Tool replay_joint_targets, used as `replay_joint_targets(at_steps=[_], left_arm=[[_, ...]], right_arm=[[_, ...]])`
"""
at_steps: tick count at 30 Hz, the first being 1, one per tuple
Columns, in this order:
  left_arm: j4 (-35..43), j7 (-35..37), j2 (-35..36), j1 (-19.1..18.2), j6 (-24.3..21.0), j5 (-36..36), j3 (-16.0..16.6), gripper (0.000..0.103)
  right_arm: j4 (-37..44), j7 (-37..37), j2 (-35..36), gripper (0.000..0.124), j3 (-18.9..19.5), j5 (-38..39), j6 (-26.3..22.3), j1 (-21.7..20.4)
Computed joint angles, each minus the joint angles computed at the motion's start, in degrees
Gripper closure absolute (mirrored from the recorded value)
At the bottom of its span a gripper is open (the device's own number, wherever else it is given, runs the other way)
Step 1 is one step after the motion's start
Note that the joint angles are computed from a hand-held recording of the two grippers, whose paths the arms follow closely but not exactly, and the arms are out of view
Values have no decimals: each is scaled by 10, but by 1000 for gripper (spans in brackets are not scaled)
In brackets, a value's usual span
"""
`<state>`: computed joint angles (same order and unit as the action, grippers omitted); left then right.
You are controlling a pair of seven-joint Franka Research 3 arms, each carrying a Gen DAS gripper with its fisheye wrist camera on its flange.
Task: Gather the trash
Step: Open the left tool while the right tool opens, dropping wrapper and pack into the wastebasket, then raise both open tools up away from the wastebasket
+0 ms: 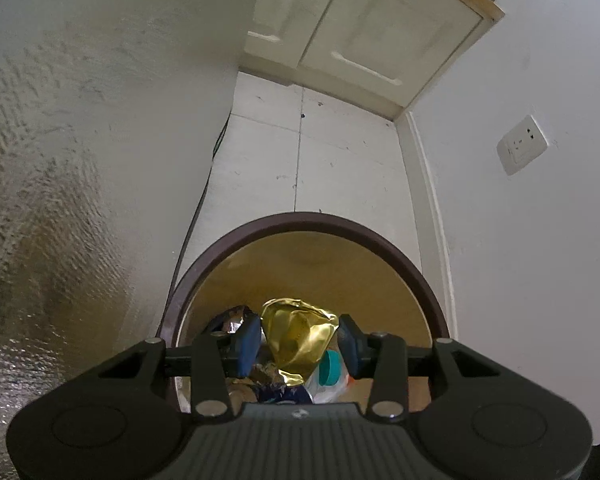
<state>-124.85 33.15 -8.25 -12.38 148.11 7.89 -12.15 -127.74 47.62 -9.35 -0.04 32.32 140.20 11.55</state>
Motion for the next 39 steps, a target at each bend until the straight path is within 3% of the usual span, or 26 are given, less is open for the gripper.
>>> replay_joint_targets(at_steps=[7,12,16,24,35,39], left_arm=[[14,18,16,-5,-10,-5,-1,60],[23,35,25,-9,-10,-14,-2,59],[29,29,31,-7,-16,-8,-5,31],[61,28,47,-8,-99,13,-7,21],[70,4,34,-9,-160,49,-11,0],[70,11,18,-12,-174,45,-11,0]], right_arm=[[12,6,-10,21,-12,-19,-48,-17],[22,21,-2,21,-11,-24,-54,-24],[18,22,-6,21,-10,-28,-53,-25],[17,27,-11,21,-10,-40,-55,-26],[22,53,-10,21,-13,-47,-59,-33],[28,64,-16,21,-16,-47,-64,-37]])
